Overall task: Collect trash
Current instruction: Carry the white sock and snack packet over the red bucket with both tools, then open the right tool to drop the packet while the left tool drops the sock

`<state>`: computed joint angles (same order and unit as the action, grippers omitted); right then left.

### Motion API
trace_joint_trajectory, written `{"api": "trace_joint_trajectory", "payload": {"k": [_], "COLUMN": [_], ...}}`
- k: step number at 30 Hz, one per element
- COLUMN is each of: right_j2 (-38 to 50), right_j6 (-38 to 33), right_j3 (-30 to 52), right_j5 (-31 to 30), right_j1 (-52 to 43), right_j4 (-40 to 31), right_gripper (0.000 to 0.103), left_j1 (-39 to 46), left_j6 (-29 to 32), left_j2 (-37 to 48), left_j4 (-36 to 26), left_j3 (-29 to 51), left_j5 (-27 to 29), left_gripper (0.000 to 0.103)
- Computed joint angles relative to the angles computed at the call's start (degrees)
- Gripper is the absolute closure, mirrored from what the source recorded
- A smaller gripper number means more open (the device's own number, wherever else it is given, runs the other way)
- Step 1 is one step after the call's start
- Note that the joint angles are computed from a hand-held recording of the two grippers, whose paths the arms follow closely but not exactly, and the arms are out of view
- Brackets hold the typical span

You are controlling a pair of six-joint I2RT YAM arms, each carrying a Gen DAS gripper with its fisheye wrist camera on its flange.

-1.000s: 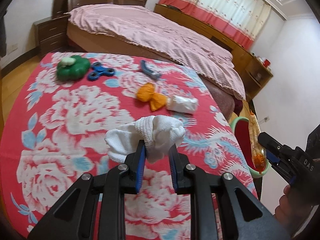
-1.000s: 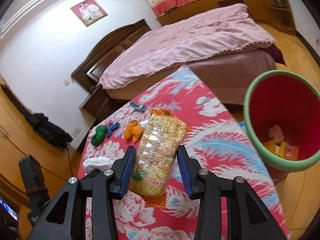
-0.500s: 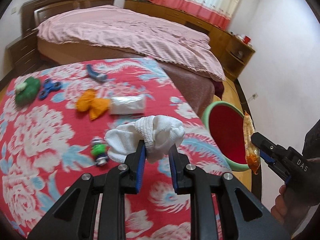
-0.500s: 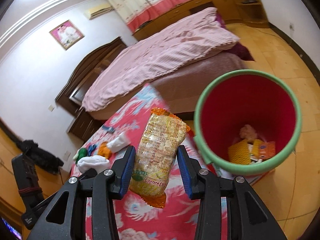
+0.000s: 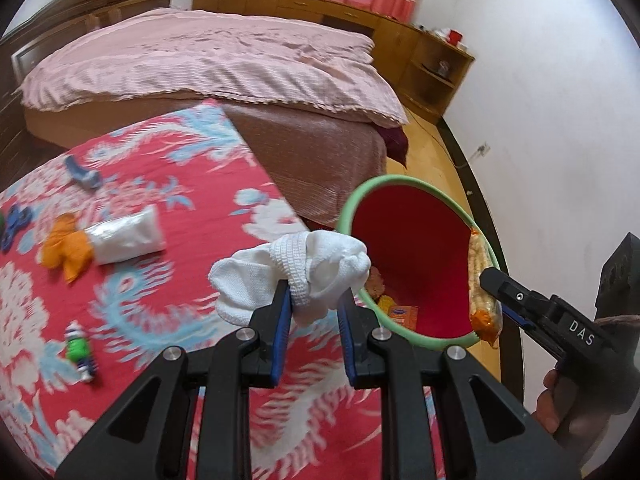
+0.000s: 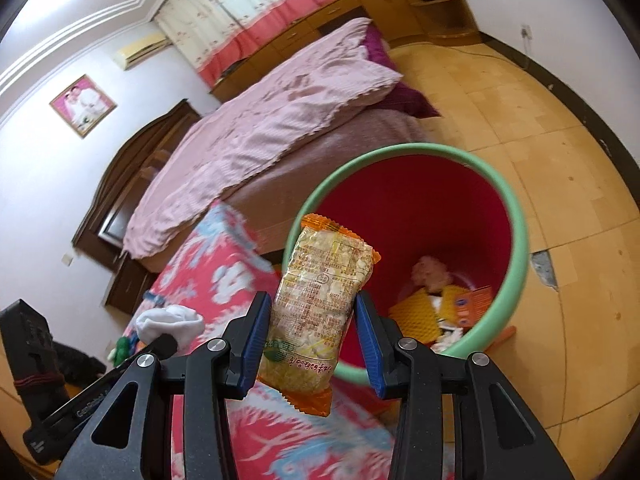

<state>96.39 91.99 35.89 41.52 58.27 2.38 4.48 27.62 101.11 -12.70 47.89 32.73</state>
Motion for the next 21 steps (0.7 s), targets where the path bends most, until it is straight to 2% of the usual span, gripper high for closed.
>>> {"api": "trace_joint_trajectory", "payload": {"k": [7, 11, 16, 21], "right_j2": [-0.54, -0.70, -1.05, -1.29], "right_j6": [2.19, 2.40, 2.40, 2.82], "right_j3": [-3.62, -7.32, -9.37, -10.60], "right_j5": [-0.56, -1.77, -1.88, -2.19], "right_j1": [-2.17, -3.41, -4.38, -5.05], "right_j4": [-0.23, 4.87, 6.85, 7.94], "right_gripper": [0.059, 0.057, 0.057, 0.057], "left_j1": [-7.20, -10.44, -13.65, -14.69], "left_j6": [-2.35, -3.01, -4.36, -5.18], "left_j2": [1.98, 2.79, 3.48, 4.34], "left_j4": [3.59, 5.57, 8.03, 8.30], "left_j3": [-0.21, -0.62, -1.04, -0.44], "left_j5": [-3.04, -4.04, -4.38, -3.74], "left_gripper": [0.081, 0.081, 0.081, 0.072]}}
